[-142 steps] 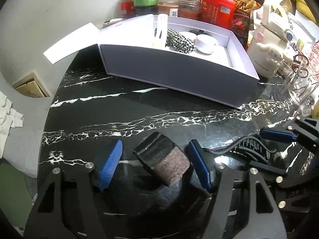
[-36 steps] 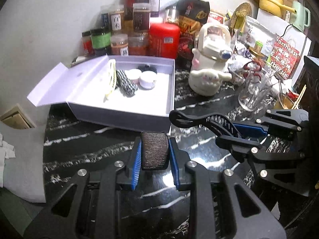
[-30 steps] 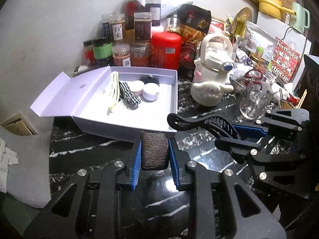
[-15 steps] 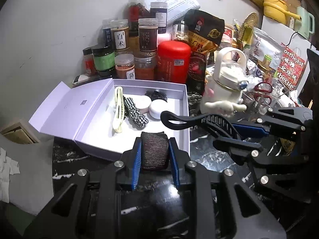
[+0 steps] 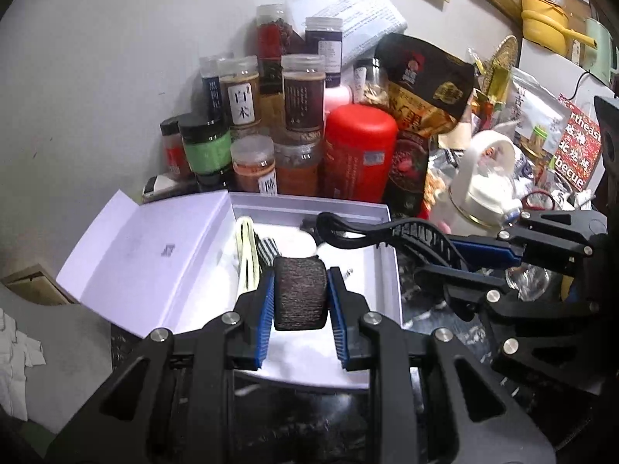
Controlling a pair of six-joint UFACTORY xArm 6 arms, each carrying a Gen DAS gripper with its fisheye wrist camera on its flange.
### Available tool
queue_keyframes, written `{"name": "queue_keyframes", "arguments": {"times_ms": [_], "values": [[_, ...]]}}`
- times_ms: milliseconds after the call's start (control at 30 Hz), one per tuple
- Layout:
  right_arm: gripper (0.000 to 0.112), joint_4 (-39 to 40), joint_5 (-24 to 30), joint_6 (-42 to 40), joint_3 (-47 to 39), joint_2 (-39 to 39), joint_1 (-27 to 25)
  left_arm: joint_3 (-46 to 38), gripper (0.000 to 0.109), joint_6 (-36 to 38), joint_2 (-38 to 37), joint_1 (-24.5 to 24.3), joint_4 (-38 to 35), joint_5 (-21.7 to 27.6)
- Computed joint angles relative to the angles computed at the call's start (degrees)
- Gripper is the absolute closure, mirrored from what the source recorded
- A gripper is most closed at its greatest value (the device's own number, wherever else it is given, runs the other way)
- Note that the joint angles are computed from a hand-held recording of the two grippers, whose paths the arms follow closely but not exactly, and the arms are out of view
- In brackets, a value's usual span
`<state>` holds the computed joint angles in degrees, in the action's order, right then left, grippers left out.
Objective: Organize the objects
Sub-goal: 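Carry the velvet clip and black claw clip together over the gift box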
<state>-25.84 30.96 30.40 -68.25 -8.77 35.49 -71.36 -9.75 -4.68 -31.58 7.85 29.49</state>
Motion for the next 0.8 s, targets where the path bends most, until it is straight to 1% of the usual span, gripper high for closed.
{"name": "queue_keyframes", "arguments": {"times_ms": [133,233,500,633,733,800], "values": [[0.093,0.91,-0.93,-0.96,-2.80,2.85,-1.36,-3.29,0.084,-0.65,2.95,0.75,1.15,0.12],[0.093,0.68,-1.32,-1.31,-5.00,5.03,-2.00,-5.47,0.084,0.26,5.06,1.40,0.14,0.40],[0.093,3.03,-2.64,-3.58,-11.38,11.86,-3.63,-10.72,0.084,1.35,10.32,3.19,-1.13,1.30],[0.093,4.24,-2.68,-5.35,-14.92,15.76,-4.54,-13.90,0.084,-0.27,13.73,3.58,1.84,1.60],[0.093,6.71,-2.24,-7.50,-17.63,18.67,-5.43,-16.47,0.084,2.79,16.36,3.94,-1.55,2.59],[0.093,7.37,-1.59,-8.52,-19.44,20.49,-5.98,-18.02,0.084,3.65,17.92,4.13,-2.31,2.77]]}}
